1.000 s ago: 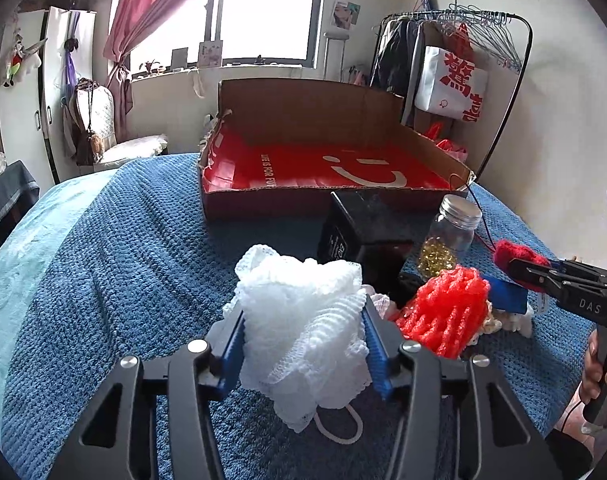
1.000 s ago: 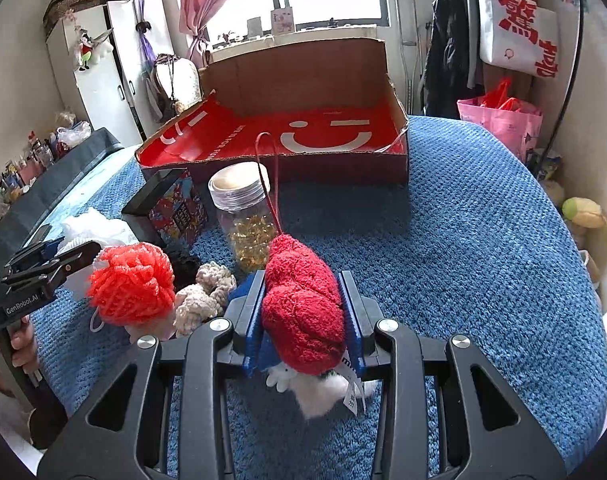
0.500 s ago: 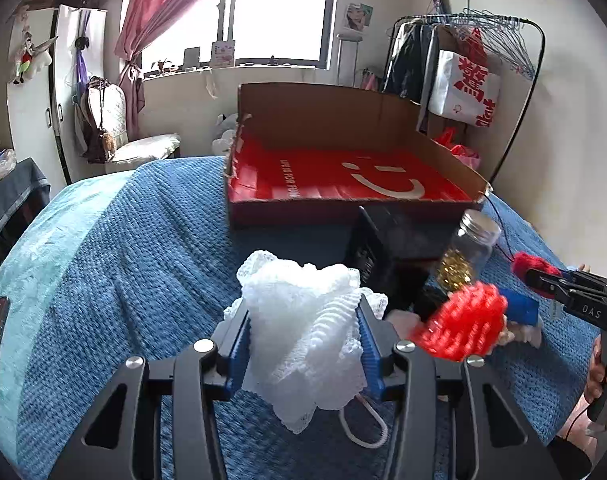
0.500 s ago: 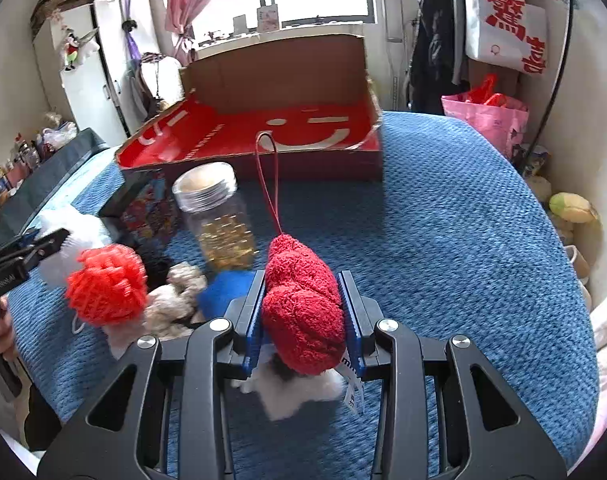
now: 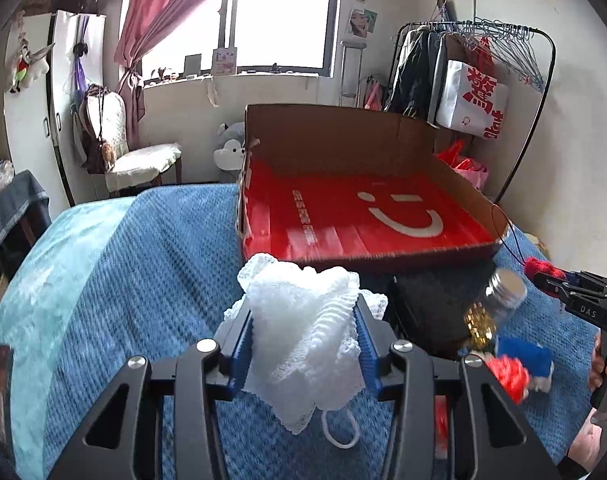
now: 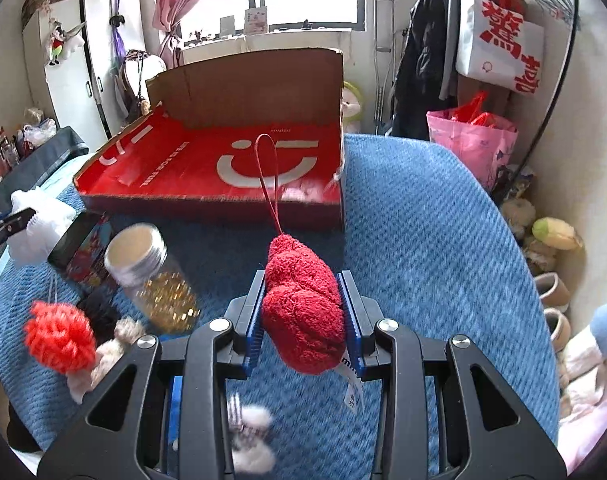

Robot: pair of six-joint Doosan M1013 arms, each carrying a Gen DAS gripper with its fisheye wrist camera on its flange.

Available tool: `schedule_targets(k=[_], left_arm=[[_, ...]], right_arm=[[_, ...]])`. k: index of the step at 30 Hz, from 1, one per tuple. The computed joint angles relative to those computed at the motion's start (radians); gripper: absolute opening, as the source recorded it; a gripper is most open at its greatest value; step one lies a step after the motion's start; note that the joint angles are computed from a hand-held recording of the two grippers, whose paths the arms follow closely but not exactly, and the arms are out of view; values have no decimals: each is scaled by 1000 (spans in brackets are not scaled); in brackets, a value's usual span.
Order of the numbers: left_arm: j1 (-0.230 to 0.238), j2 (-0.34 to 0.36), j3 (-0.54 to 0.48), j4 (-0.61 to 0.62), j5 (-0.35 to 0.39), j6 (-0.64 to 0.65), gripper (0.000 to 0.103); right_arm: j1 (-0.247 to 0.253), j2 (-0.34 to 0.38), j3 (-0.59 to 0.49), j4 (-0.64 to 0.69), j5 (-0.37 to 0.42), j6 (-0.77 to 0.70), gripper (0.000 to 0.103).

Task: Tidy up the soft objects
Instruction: 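Carry the white sponge and red heart plush with both tools into the box, then open the right tool to drop the heart plush while the left tool releases the white sponge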

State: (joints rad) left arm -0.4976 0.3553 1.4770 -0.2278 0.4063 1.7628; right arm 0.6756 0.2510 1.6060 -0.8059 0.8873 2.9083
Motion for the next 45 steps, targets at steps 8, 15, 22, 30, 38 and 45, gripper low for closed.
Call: schedule_targets(k=[8, 15, 22, 30, 38, 45], left_arm=[[0, 58, -112, -62, 20, 108, 47], [-3, 139, -261, -169, 107, 236, 47], [-15, 239, -431, -162, 246, 247, 47], [-38, 401, -698, -39, 461, 150, 47], [-55, 535, -911, 68, 599, 27, 47], [-59, 534, -892, 77, 559, 31, 52]], right_arm=[[-38, 33, -67, -19, -14, -102, 32], [-82, 84, -165, 34, -49, -257, 33], [-139, 173, -313, 211, -33, -500, 33], [-188, 301, -501, 411, 88, -716, 33], [-225, 405, -643, 496, 225, -773, 33], [-244, 451, -703, 536, 287, -800, 33]])
